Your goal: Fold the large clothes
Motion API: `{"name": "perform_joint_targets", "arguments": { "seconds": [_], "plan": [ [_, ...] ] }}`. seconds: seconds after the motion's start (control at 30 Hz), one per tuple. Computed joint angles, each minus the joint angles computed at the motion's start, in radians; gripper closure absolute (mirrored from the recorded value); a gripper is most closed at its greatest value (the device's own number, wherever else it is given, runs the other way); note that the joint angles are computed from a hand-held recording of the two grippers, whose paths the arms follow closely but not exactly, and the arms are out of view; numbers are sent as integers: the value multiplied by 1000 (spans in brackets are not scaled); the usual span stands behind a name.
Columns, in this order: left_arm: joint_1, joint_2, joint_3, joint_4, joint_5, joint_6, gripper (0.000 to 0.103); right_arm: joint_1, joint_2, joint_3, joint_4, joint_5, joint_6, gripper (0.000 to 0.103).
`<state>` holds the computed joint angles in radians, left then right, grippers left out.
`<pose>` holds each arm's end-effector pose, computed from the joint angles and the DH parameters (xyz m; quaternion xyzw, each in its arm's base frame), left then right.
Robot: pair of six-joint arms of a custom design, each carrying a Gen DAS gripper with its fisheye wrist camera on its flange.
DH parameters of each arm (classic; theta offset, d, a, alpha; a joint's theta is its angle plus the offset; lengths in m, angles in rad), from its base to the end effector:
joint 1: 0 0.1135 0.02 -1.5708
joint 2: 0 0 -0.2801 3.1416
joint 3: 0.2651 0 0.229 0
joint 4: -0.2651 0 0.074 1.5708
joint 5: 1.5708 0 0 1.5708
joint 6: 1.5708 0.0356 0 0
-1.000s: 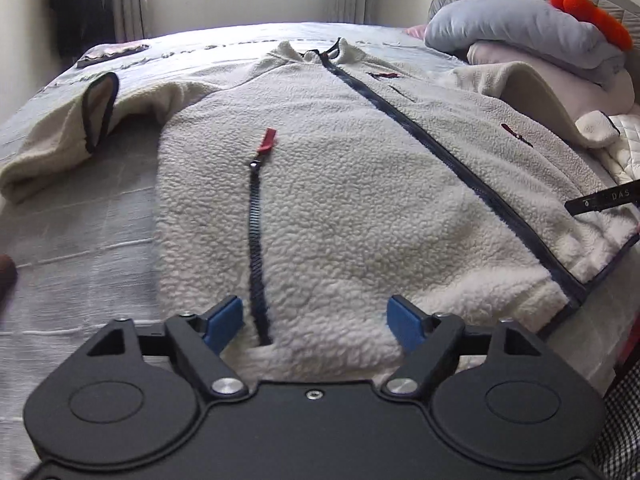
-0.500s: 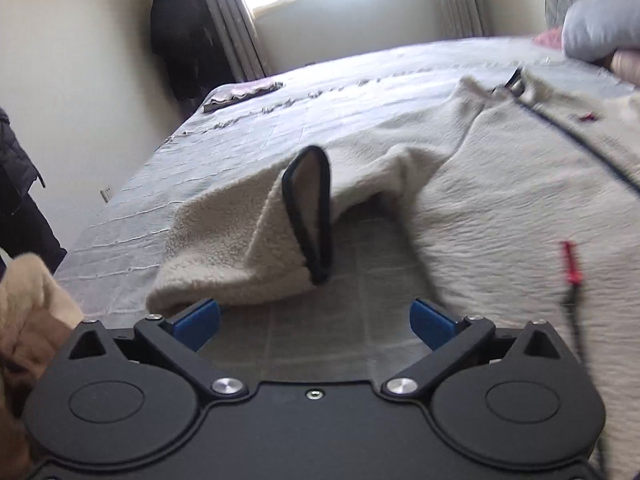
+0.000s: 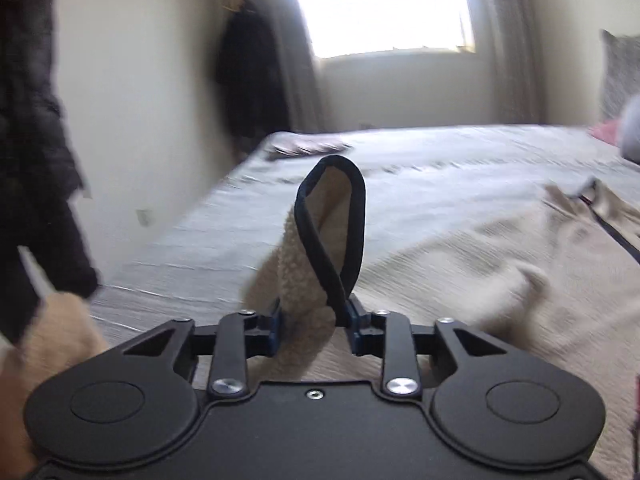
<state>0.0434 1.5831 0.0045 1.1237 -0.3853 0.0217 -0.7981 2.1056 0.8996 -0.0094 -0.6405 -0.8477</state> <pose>0.1771 0.0211 0.1251 -0.1104 0.8315 0.1792 0.5141 0.2479 -0.2238 0.0733 -0.0788 0.9325 0.0877 0.3413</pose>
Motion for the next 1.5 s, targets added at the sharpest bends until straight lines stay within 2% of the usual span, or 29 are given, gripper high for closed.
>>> {"name": "perform_joint_targets", "arguments": {
  "seconds": [0.07,0.1,0.23,0.33,0.4,0.43,0.47,0.5,0.53,0.57,0.63,0.77,0.87,0.93,0.97,1.13,1.23,1.33,1.43,1.47,1.5],
  "plan": [
    [104,-82,14,-59,-26,32,81,2,-8,-19,22,5,-4,1],
    [188,-92,29,-70,-4,44,82,2,-10,-26,32,6,-4,1],
    [397,-35,128,-137,-23,11,83,0,-12,-29,38,3,14,1],
    [402,68,263,-341,-228,-87,78,-6,-15,-18,26,-2,38,1],
    [412,73,311,-466,-228,-164,76,-17,-21,-11,29,-5,59,1],
    [391,63,310,-484,-240,-183,70,-23,-25,-7,29,-8,68,1],
    [359,43,298,-491,-269,-195,54,-34,-29,7,15,-15,73,1],
    [324,19,282,-489,-289,-199,42,-47,-29,26,-6,-27,74,1],
    [287,-15,257,-485,-291,-201,18,-61,-29,47,-29,-40,75,1],
    [267,-72,230,-488,-265,-192,6,-76,-26,77,-57,-52,78,1],
    [210,-184,203,-571,-225,-215,5,-103,-19,133,-103,-55,85,1],
    [41,-366,248,-885,-163,-348,4,-174,13,255,-178,-62,74,1],
    [-137,-388,263,-981,-148,-468,4,-241,80,391,-240,-85,90,1],
    [-267,-379,265,-1012,-149,-540,4,-275,136,490,-239,-80,165,1],
    [-341,-359,269,-1021,-156,-580,4,-290,170,547,-221,-66,225,0],
    [-583,-162,354,-997,-163,-633,4,-337,343,873,-201,11,454,0],
    [-698,-44,445,-998,-169,-651,4,-346,473,1119,-270,44,530,0],
    [-750,93,579,-984,-103,-624,4,-331,648,1435,-386,104,580,0],
    [-787,251,756,-975,-45,-597,4,-309,796,1674,-433,134,603,1],
    [-797,312,830,-967,-30,-575,5,-302,813,1684,-388,142,607,3],
    [-805,370,904,-964,-16,-558,6,-296,813,1661,-329,144,604,27]
  ]
}}
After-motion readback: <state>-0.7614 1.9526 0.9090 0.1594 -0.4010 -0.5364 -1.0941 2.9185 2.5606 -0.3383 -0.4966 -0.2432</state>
